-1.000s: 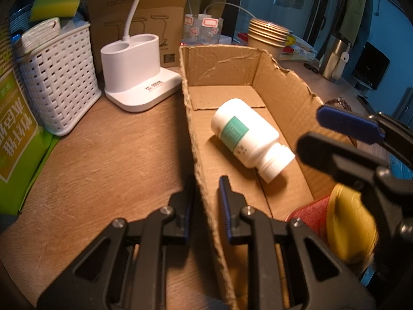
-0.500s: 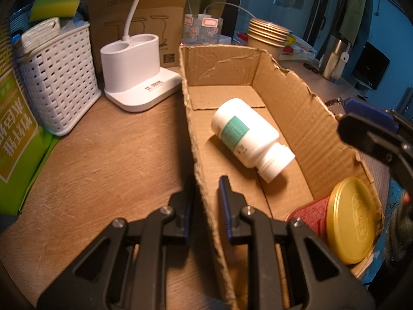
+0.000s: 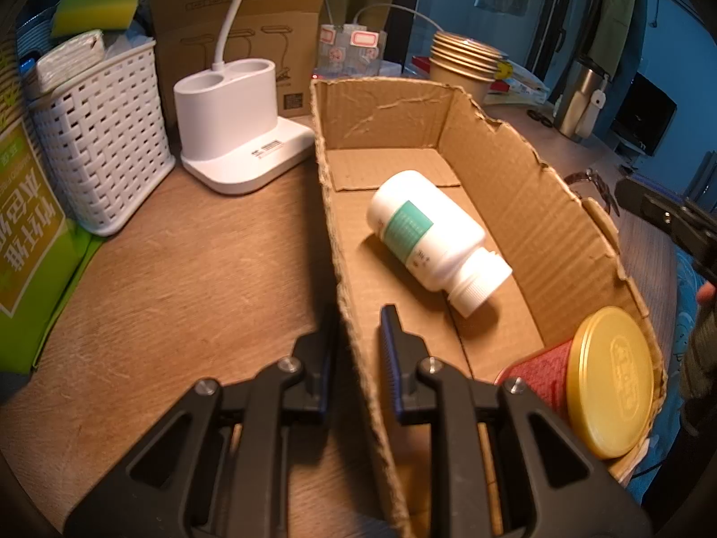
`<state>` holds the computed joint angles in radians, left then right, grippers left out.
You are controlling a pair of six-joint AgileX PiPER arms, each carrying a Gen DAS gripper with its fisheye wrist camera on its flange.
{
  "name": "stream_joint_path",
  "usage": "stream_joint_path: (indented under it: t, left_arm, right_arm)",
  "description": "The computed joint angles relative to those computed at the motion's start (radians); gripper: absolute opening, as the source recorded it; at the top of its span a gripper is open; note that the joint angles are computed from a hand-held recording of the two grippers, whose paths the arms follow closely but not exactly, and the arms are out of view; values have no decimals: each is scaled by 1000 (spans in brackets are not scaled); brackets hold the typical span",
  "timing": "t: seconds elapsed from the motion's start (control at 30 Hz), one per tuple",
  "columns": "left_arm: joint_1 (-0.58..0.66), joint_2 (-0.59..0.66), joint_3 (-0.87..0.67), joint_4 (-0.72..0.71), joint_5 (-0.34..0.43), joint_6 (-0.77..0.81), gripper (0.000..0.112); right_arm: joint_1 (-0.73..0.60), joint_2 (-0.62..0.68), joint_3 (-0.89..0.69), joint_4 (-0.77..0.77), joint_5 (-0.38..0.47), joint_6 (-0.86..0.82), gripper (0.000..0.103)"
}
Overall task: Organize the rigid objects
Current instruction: 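Move the open right tool to the white earbud case on the desk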
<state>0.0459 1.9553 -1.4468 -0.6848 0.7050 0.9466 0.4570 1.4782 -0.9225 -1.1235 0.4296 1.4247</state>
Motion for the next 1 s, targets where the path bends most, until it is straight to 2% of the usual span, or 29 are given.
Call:
stream_joint_path:
  t: [0.43,1.0]
  left_arm:
    - [-1,-1,1,1,-1,-2,20]
    - [0,1,-2,0,1,-1,20]
  right_arm:
    - [-34,-15,84,24,-17,19,55]
    - [-30,78,54,124,4,-71,55]
